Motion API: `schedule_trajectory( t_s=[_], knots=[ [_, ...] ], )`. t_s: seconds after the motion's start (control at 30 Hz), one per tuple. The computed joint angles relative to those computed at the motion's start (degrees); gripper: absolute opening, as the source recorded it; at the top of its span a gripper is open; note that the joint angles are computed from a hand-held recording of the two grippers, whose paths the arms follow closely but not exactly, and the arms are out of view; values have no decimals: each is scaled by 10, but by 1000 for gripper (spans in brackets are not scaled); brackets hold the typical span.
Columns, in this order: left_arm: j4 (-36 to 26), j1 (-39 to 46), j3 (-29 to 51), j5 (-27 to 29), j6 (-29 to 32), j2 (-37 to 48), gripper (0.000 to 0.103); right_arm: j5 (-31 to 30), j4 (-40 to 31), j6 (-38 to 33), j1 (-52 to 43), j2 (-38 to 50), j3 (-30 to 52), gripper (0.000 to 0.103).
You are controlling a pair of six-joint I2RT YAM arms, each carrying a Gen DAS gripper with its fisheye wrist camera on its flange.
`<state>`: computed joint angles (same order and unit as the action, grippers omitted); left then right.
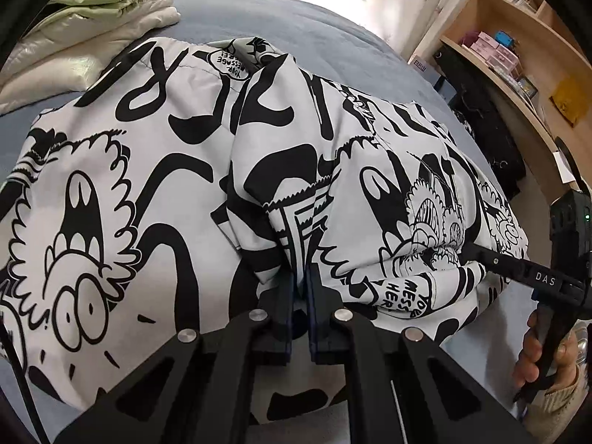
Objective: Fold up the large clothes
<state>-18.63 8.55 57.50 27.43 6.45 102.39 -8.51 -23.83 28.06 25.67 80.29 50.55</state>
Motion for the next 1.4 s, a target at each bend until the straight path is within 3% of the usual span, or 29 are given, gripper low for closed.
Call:
schedule_trajectory(
  t_s=[0.07, 0.2, 0.33, 0.4, 0.53, 0.63, 0.77, 0.87, 0.97, 1.07, 1.2, 1.4],
  knots=[
    [-17, -1, 1, -13, 13, -17, 7, 21, -29, -2, 6, -10, 12, 29],
    [-34, -13, -25, -78, 34, -84, 23, 82, -66, 0, 33, -60, 17, 30],
    [-43, -23, -32, -110, 33, -139, 23, 179, -88, -14, 74, -96, 36, 30],
    [-41, -30, -22, -122, 16, -160, 23, 193, -83, -26, 81, -89, 53, 30],
    [-34, -61, 31, -121, -26, -146, 25, 216, -62, -48, 82, -17, 116, 30],
    [-28, -105, 81, -171, -50, -98, 26, 194, -36, -43, 69, 56, 174, 30],
    [-9, -136, 125, -188, -79, -34, 26, 229, -8, -46, 72, 142, 233, 30],
    [-4, -164, 149, -210, -107, 22, 26, 214, -14, -36, 62, 196, 256, 30],
    [-8, -170, 147, -244, -102, 65, 26, 206, -9, -44, 57, 217, 225, 30],
    [45, -157, 92, -238, -87, 62, 26, 221, 48, -56, 64, 181, 144, 34],
    [103, -149, 30, -241, -65, 34, 26, 231, 70, -47, 66, 139, 84, 41],
    [76, -146, 28, -242, -70, 14, 26, 214, 31, -35, 58, 132, 100, 43]
  ],
)
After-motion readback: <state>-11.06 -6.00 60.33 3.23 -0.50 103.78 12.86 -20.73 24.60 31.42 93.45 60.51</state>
